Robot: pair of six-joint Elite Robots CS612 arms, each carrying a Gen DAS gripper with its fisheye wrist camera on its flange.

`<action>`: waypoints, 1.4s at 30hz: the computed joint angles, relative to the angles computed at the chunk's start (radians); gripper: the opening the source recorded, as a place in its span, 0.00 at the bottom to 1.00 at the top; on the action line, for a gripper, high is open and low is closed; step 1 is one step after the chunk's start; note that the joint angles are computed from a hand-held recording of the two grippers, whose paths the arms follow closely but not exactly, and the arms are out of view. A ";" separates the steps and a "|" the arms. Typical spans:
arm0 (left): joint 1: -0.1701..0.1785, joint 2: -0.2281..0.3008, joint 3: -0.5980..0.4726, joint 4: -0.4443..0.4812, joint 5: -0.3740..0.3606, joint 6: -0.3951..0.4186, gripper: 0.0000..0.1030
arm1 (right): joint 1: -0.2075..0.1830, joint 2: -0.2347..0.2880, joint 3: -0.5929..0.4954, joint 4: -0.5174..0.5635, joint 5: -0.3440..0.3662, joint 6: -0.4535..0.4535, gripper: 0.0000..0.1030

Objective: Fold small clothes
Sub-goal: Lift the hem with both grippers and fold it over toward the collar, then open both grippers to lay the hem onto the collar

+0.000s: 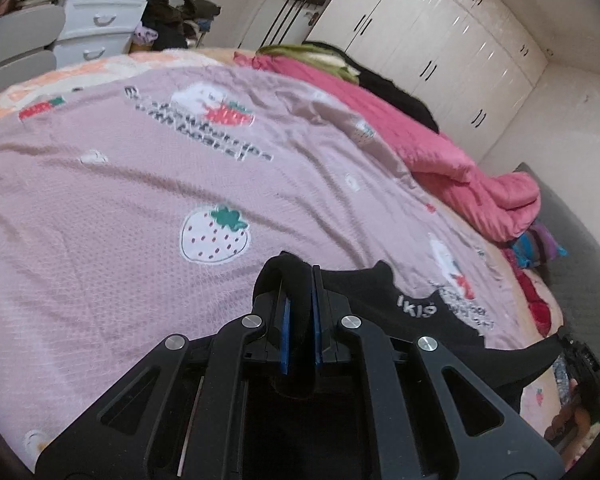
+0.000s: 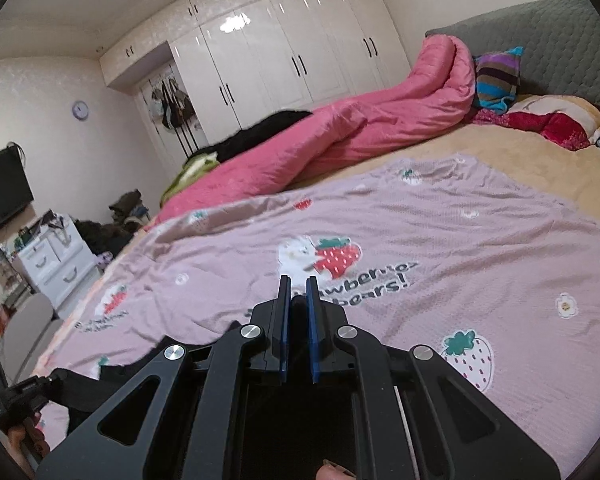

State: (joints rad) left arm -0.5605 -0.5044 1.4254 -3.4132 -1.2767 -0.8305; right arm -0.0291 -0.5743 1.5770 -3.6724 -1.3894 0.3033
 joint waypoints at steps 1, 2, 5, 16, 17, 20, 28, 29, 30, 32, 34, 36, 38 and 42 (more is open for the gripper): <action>0.001 0.004 -0.005 0.008 -0.003 -0.004 0.02 | -0.001 0.006 -0.008 0.011 0.001 0.003 0.07; 0.002 0.006 -0.007 0.015 -0.004 -0.006 0.02 | -0.002 0.011 -0.016 0.023 0.003 0.006 0.07; 0.004 0.010 -0.014 0.038 -0.013 -0.013 0.03 | -0.002 0.026 -0.037 0.073 0.001 0.016 0.07; -0.014 -0.004 0.010 0.045 0.049 0.006 0.25 | 0.010 0.031 -0.036 0.141 -0.019 -0.009 0.26; -0.018 -0.009 0.017 0.038 0.068 0.009 0.27 | 0.012 0.028 -0.033 0.143 -0.022 -0.013 0.30; -0.026 -0.023 0.042 0.002 0.115 0.017 0.31 | 0.015 0.021 -0.021 0.132 -0.034 -0.030 0.37; -0.043 -0.050 0.076 -0.042 0.145 0.079 0.44 | 0.012 -0.010 0.037 0.043 -0.033 -0.036 0.48; -0.044 -0.052 0.077 -0.039 0.138 0.086 0.44 | 0.010 -0.013 0.044 0.032 -0.030 -0.034 0.48; -0.047 -0.053 0.076 -0.035 0.129 0.095 0.44 | 0.009 -0.018 0.053 0.019 -0.025 -0.032 0.48; -0.051 -0.054 0.074 -0.031 0.118 0.112 0.44 | 0.007 -0.025 0.064 0.003 -0.020 -0.032 0.48; -0.056 -0.052 0.068 -0.028 0.095 0.131 0.44 | 0.006 -0.031 0.074 -0.014 -0.012 -0.035 0.48; -0.063 -0.050 0.062 -0.021 0.082 0.154 0.45 | 0.008 -0.037 0.080 -0.016 -0.005 -0.044 0.50; -0.069 -0.048 0.054 -0.012 0.067 0.178 0.47 | 0.010 -0.041 0.083 -0.018 -0.002 -0.058 0.51; -0.082 -0.041 0.037 0.007 0.035 0.227 0.50 | 0.017 -0.048 0.088 -0.013 0.017 -0.097 0.55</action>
